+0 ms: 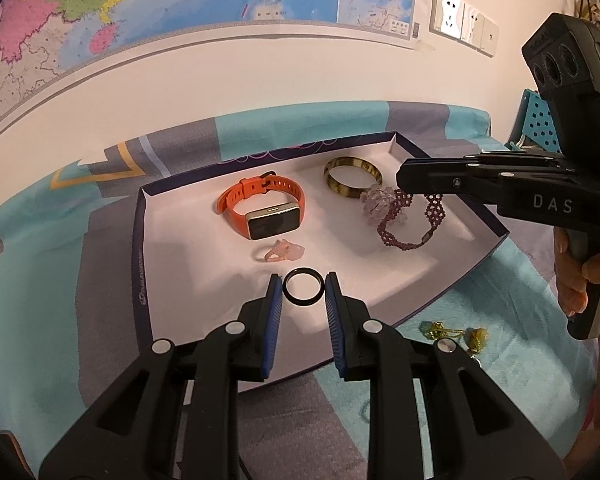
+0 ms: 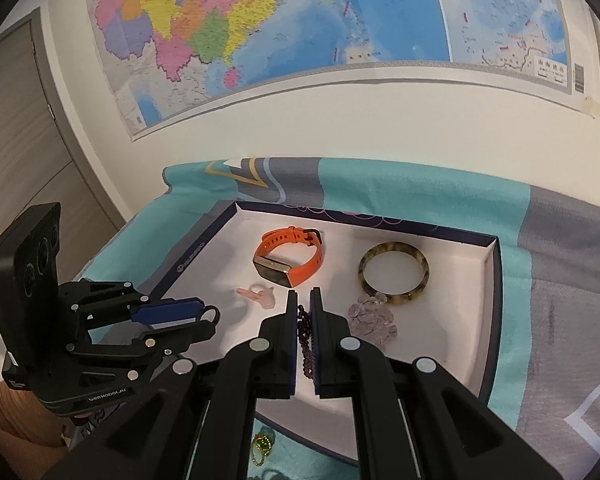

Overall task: Organize jewelry
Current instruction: 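Carry the beaded bracelet with the right tool while the left tool carries the black ring into the box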

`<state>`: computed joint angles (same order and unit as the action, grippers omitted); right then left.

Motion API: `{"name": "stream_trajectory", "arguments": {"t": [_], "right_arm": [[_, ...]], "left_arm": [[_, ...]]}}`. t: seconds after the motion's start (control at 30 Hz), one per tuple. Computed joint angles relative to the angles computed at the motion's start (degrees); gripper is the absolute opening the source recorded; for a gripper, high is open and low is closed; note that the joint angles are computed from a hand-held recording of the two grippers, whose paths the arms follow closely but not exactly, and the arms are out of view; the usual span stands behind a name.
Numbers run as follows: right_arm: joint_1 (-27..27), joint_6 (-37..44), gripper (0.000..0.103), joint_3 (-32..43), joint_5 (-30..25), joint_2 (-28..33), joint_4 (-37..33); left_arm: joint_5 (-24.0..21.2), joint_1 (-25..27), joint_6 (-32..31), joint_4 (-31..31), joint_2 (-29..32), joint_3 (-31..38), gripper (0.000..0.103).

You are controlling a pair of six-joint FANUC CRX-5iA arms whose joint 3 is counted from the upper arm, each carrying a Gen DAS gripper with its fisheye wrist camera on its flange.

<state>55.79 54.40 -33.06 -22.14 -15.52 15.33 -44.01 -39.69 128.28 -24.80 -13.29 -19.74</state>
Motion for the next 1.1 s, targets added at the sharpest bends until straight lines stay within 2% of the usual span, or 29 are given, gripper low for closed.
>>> {"name": "stream_trajectory", "arguments": {"t": [0.17,0.37,0.87,1.1], "right_arm": [[-0.6,2.2,0.004,0.8,0.0,0.7,-2.9],[-1.5,1.5,0.004,1.0,0.6,1.7,-3.2],[-3.6,-4.6,0.005,0.4,0.1,4.3,1.7],[-4.2,-4.8,0.009,0.6,-0.2,4.8,1.2]], "left_arm": [[0.0,0.5,-0.5,0.5,0.8,0.3,0.022],[-0.3,0.9,-1.2,0.8,2.2,1.0,0.022],[0.3,4.2,-4.7,4.9,4.4,0.8,0.022],[0.9,4.7,-5.5,5.6,4.7,0.7,0.023]]}}
